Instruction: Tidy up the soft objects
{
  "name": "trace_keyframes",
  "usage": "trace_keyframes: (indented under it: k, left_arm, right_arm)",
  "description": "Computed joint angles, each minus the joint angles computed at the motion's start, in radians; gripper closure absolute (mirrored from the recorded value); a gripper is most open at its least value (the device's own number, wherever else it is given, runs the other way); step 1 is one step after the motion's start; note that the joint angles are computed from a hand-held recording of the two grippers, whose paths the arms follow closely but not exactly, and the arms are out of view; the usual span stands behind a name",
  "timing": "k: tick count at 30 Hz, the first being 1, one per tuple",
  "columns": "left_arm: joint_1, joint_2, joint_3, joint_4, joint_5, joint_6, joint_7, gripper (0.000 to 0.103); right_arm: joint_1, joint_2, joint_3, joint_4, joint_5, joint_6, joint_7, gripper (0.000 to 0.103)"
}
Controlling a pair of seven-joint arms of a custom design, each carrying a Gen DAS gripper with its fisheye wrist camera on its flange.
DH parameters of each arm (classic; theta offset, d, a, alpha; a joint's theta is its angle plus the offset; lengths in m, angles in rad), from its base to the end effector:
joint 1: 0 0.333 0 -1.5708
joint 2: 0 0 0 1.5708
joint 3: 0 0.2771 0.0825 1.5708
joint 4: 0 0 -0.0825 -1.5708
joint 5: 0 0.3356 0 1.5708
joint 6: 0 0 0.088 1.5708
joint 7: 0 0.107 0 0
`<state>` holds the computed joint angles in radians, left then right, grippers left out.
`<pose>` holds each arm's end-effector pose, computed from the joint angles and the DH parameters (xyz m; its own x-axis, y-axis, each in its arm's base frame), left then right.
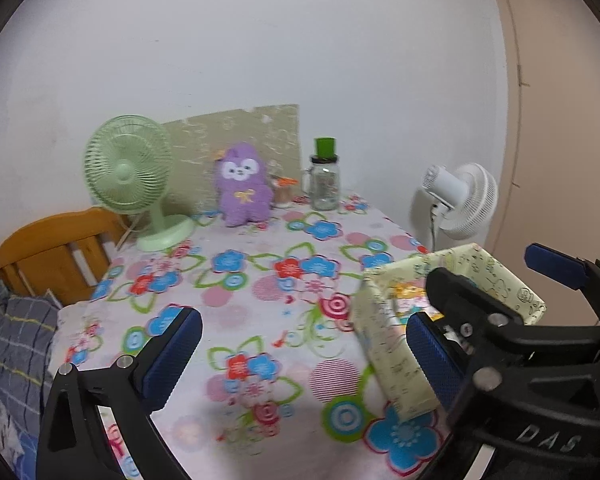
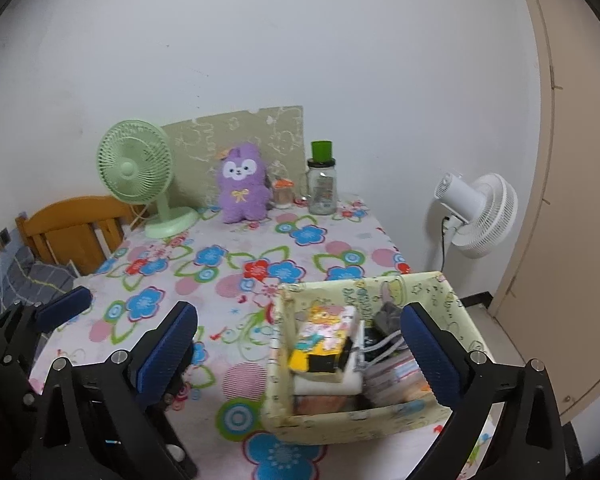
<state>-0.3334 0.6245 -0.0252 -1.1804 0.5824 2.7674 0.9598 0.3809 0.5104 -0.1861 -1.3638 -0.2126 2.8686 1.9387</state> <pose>0.6597 -0.2659 0.5166 -0.1487 -0.9881 -0.0386 -0.5054 0.1095 -0.8559 0.6654 0.1779 0.5304 0.0835 -0.9964 -0.0177 -0.5252 -0.0289 -0.8505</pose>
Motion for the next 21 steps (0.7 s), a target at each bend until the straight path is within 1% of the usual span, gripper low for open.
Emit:
trace_keyframes:
  k: [4, 8, 11, 17, 21]
  left_arm:
    - [-0.005, -0.087, 0.053, -0.129, 0.067, 0.055, -0.113, 0.000]
    - [-0.001, -0.145, 0.082, -0.208, 0.148, 0.080, -0.221, 0.000]
    - [0.000, -0.189, 0.104, -0.262, 0.235, 0.092, -0.319, 0.000]
    - [0.034, -0.251, 0.094, -0.335, 0.359, 0.103, -0.453, 0.000]
    - [0.059, -0.280, 0.074, -0.364, 0.421, 0.100, -0.515, 0.000]
  right_arm:
    - [0.025, -0.018, -0.009, -0.022, -0.019, 0.018, 0.014, 0.000]
    - [0.045, -0.033, -0.017, -0.040, -0.041, 0.034, 0.031, 0.000]
    - [0.055, -0.044, -0.020, -0.055, -0.051, 0.050, 0.047, 0.000]
    - [0.082, -0.069, -0.045, -0.091, -0.084, 0.078, 0.096, 0.000]
    - [0.088, -0.083, -0.051, -0.109, -0.102, 0.092, 0.118, 0.000]
